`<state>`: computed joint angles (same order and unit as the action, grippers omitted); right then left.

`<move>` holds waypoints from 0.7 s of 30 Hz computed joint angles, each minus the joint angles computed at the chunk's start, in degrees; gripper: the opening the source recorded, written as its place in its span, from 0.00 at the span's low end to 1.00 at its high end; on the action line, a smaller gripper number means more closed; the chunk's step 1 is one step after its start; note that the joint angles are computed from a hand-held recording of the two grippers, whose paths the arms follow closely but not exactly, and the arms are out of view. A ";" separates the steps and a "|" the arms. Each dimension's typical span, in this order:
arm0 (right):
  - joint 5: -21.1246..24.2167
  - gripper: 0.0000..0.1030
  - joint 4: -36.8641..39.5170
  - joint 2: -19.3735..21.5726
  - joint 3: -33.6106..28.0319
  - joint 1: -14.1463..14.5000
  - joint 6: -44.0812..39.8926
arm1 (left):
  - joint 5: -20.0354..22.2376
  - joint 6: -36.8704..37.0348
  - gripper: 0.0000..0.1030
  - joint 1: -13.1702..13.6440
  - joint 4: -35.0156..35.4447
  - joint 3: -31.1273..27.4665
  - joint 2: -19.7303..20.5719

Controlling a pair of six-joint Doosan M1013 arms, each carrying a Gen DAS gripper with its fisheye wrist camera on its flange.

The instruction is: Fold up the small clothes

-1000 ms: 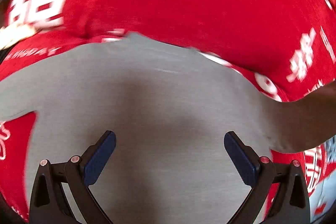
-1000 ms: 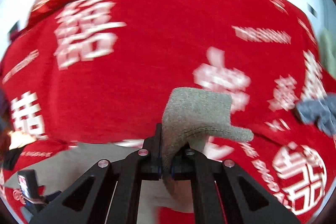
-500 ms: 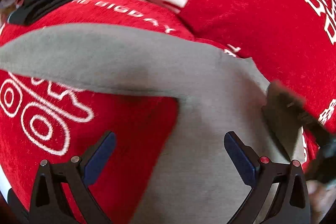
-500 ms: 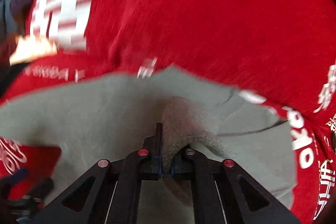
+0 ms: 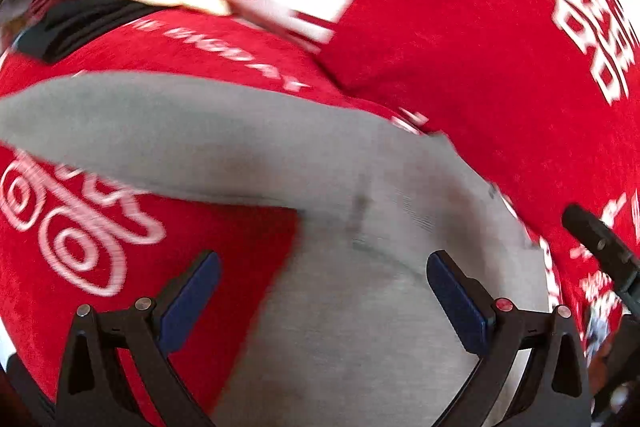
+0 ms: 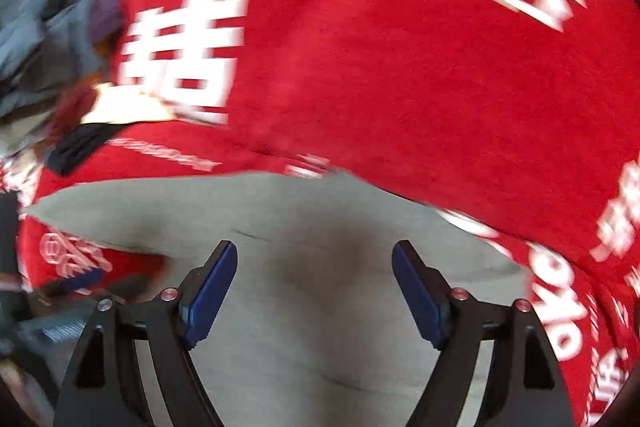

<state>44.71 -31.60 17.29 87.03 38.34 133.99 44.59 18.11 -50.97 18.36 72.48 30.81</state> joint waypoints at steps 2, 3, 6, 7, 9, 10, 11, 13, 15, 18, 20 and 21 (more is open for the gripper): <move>3.02 0.80 0.20 -0.74 2.37 -2.23 2.60 | 2.17 6.17 1.00 -0.92 -2.30 -5.35 3.08; 4.03 0.80 2.61 -1.13 4.29 -4.28 3.88 | 2.76 8.72 1.00 -1.32 -3.09 -7.65 4.46; 0.90 0.80 10.66 -1.50 8.09 -8.33 2.50 | 7.45 17.68 1.00 -1.94 -7.27 -17.40 10.52; 1.00 0.80 12.12 -0.77 8.40 -9.24 1.57 | 10.34 19.30 1.00 -1.91 -8.05 -21.17 12.94; 2.25 0.83 8.73 0.96 8.03 -10.06 3.47 | 18.55 21.95 1.00 -1.47 -8.75 -29.30 18.11; 2.19 0.84 6.64 1.21 7.94 -10.35 5.14 | 25.15 21.78 1.00 -1.56 -5.66 -33.89 21.02; 2.51 0.86 6.70 1.72 7.40 -11.16 5.90 | 28.76 21.60 1.00 -1.69 -1.74 -36.10 22.58; 1.26 0.91 7.94 2.07 7.26 -13.02 6.90 | 27.81 20.05 1.00 -0.93 -1.81 -35.22 22.04; 2.38 0.92 8.29 2.83 6.19 -13.34 5.20 | 28.34 18.31 1.00 -0.10 -2.95 -33.97 21.21; 6.57 0.92 6.20 3.28 4.46 -11.89 5.42 | 27.46 15.41 1.00 0.09 -3.35 -31.68 19.57; 4.69 0.92 5.54 1.98 5.50 -10.61 6.99 | 25.68 13.97 1.00 -0.37 -2.02 -30.41 18.62; 4.14 0.92 5.54 1.76 5.66 -10.04 7.27 | 24.53 14.10 1.00 -0.63 -1.80 -30.22 18.37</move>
<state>48.85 -26.06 19.05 92.69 28.30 141.26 69.12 32.21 -51.60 16.55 42.25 49.18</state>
